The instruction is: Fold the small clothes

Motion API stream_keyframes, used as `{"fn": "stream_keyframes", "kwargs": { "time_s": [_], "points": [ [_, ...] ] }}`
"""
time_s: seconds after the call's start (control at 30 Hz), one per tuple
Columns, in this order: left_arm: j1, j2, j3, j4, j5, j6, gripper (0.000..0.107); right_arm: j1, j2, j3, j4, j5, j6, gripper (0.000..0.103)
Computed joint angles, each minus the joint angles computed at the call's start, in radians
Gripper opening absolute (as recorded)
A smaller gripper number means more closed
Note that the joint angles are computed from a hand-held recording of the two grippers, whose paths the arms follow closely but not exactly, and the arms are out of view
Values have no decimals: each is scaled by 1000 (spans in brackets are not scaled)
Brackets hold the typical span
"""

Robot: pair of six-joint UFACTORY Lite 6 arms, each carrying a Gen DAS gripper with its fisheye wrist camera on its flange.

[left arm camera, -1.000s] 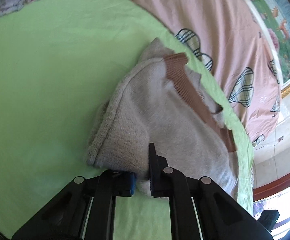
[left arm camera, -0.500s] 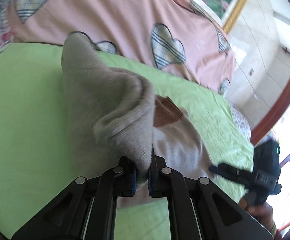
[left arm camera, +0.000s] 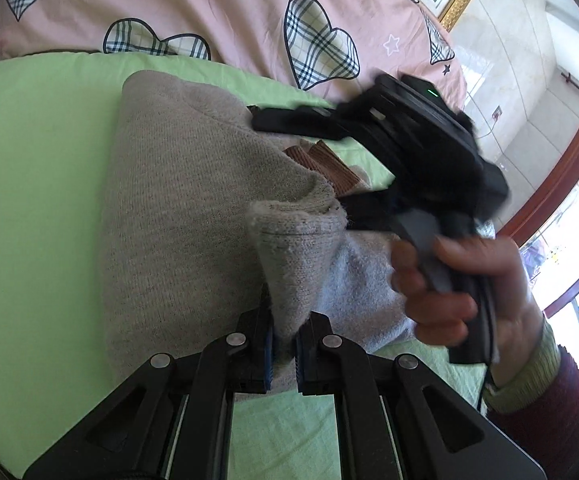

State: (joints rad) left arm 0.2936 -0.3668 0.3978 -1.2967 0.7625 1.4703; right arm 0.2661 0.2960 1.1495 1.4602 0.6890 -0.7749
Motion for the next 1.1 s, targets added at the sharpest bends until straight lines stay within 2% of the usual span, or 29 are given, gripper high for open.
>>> {"fn": "stream_keyframes", "kwargs": {
  "time_s": [0.03, 0.1, 0.17, 0.23, 0.3, 0.37, 0.47, 0.6, 0.67, 0.7, 0.8, 0.9, 1.0, 1.1],
  "points": [
    [-5, -1, 3, 5, -7, -3, 6, 6, 77, 73, 15, 12, 1, 82],
    [-15, -5, 2, 8, -20, 1, 6, 11, 195, 196, 2, 13, 32, 71],
    [-23, -4, 5, 15, -30, -3, 6, 10, 284, 299, -42, 7, 92, 44],
    [-22, -17, 1, 28, -27, -15, 6, 4, 328, 351, -53, 16, 106, 22],
    [-21, -45, 7, 52, -1, -45, 6, 1, 293, 344, -83, -4, 124, 18],
    [-45, -74, 20, 65, 24, -82, 6, -4, 203, 301, -105, -23, 102, 17],
    [-167, -103, 50, 42, 21, -157, 6, -30, 73, 278, -257, -41, 175, 17],
    [-454, -87, 70, -52, -134, -200, 6, -124, -98, 223, -453, -9, 258, 17],
    [-603, -17, 76, -166, -240, -153, 6, -197, -166, 157, -507, 11, 272, 17],
    [-644, 29, 87, -217, -262, -120, 6, -233, -187, 125, -521, 22, 269, 17],
    [-750, 151, 117, -347, -333, -26, 6, -345, -259, -46, -470, 27, 187, 17],
    [-810, 205, 128, -409, -364, 25, 6, -415, -297, -170, -424, 10, 108, 17],
    [-868, 232, 139, -460, -423, 68, 7, -440, -310, -223, -401, -12, 57, 17],
    [-862, 279, 164, -430, -430, 32, 7, -425, -319, -249, -376, -57, 32, 17]
  ]
}}
